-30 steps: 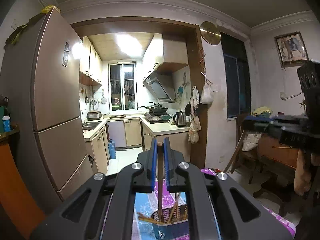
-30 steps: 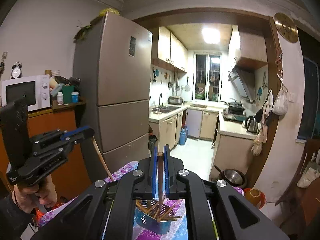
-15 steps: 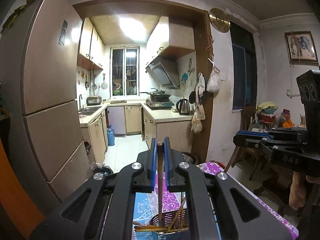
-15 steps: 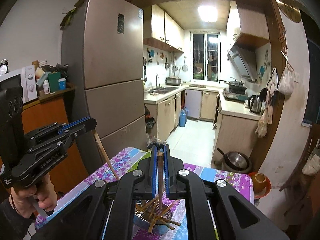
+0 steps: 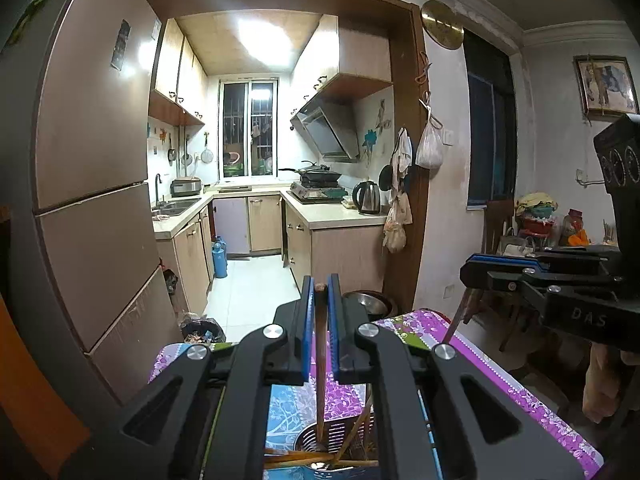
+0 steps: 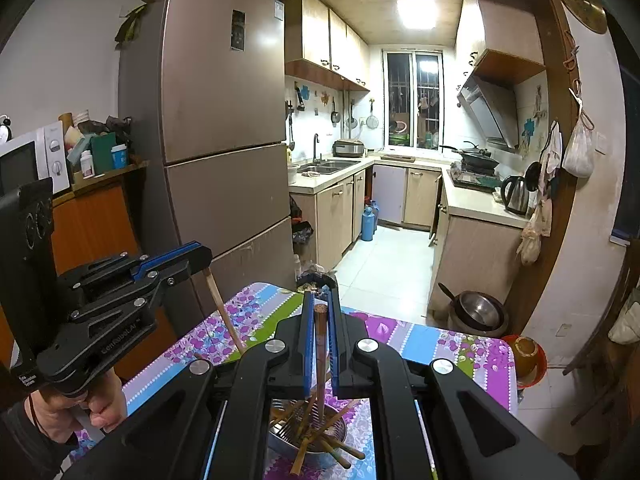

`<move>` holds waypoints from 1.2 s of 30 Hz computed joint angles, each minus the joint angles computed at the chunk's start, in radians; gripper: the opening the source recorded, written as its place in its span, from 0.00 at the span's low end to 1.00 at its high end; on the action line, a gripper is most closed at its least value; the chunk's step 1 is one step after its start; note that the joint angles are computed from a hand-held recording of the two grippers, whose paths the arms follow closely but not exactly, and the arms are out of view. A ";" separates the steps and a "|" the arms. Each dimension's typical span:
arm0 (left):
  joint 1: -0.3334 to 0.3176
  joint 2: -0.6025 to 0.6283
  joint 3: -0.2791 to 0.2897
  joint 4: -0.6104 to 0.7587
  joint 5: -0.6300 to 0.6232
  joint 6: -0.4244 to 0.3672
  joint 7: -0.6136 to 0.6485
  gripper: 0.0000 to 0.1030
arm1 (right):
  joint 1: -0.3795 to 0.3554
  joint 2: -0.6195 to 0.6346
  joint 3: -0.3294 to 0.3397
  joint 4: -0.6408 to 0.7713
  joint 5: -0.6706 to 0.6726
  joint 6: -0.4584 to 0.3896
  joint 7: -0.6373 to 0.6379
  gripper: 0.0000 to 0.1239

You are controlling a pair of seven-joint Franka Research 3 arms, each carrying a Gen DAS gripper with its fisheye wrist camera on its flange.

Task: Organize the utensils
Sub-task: 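Lower both held chopsticks down into the holder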

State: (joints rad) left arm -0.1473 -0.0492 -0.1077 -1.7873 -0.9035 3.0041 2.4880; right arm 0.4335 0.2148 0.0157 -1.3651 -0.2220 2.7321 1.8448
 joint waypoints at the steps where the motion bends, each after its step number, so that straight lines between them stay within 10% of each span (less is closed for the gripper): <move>1: 0.000 0.000 -0.001 -0.001 0.002 0.000 -0.002 0.05 | 0.001 0.001 -0.001 0.001 -0.001 0.000 0.003 0.06; 36: 0.001 0.015 -0.018 -0.008 0.000 0.025 0.008 0.05 | 0.005 0.013 -0.007 -0.018 0.002 0.008 0.040 0.06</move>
